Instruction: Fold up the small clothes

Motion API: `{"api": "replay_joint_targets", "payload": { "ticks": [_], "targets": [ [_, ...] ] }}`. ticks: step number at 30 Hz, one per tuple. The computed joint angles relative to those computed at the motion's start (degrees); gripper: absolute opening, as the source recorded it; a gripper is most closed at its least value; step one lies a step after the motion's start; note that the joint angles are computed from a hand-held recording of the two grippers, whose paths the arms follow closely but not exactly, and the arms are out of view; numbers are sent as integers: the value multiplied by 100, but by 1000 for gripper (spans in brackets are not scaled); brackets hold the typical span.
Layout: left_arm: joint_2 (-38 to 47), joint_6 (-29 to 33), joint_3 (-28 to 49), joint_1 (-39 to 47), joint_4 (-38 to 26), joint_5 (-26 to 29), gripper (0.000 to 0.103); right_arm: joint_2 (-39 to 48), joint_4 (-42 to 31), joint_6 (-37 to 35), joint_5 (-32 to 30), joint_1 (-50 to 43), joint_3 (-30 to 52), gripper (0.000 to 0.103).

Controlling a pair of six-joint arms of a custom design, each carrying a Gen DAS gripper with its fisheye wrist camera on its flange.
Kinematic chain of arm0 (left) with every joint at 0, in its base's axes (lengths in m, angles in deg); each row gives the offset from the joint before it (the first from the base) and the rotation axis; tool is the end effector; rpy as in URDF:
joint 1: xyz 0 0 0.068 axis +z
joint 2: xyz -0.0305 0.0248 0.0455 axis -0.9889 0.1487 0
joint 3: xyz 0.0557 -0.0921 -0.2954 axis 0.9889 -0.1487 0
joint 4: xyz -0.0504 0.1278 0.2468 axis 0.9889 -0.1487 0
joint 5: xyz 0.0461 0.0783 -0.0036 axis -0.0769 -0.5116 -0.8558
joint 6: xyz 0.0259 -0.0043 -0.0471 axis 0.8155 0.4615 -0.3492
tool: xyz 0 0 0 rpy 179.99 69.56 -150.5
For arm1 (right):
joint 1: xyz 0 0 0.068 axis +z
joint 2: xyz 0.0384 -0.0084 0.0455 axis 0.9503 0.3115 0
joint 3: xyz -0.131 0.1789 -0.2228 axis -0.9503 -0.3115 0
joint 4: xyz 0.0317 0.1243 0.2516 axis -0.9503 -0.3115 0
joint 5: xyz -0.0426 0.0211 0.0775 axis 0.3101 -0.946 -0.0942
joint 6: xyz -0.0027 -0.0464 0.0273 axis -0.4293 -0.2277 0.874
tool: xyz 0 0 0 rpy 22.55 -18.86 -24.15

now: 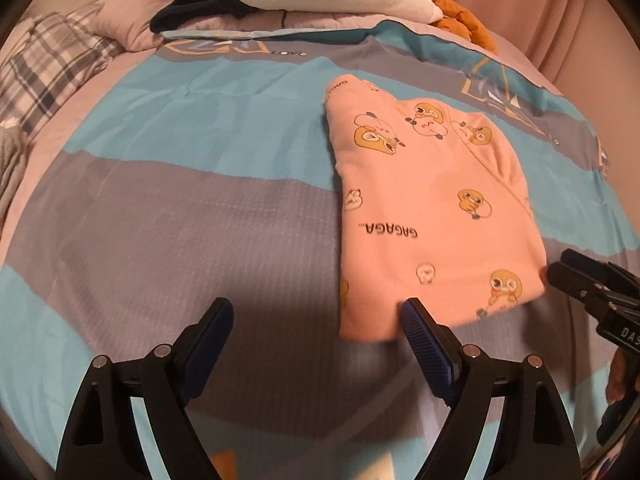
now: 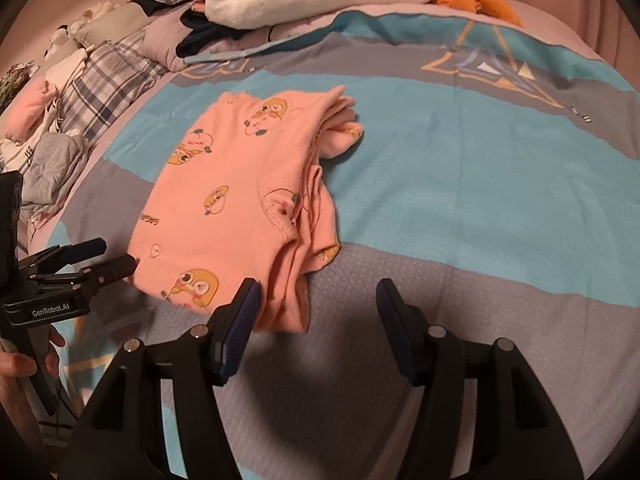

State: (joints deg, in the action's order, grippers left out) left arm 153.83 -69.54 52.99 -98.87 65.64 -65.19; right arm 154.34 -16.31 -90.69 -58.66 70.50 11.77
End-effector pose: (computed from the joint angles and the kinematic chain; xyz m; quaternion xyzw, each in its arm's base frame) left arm 0.2201 -0.0578 0.1531 -0.2651 0.9307 0.0224 0.2510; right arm 0.3810 0.0089 0.1707 -0.3330 0.8976 0.1976 0.2105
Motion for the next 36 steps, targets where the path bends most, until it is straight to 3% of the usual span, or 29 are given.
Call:
{"api": "replay_joint_targets", "payload": {
  "ticks": [3,11,19,26,36],
  "targets": [
    [-245,-277,56,-237,-379,-173,97,-321,-98,-67,-166,-113,-185,69],
    [-1031,-1095,284,-1042,-1202,-515,101,-1109,-632,-482,-659,-374,-479,103],
    [-1473,-1917,714,-1823,-2100,-855,101,-1871,-1143,-1064,-1158,-638,-664,103],
    [-993,-2779,1460,-2596,-3377,-1572,102,-2336,-1418,-1159,-1314,-750,-690,103],
    [-713,-3204,1893,-3007,-4065,-1999,102,-2594,-1651,-1048,-1447,-850,-596,103]
  ]
}}
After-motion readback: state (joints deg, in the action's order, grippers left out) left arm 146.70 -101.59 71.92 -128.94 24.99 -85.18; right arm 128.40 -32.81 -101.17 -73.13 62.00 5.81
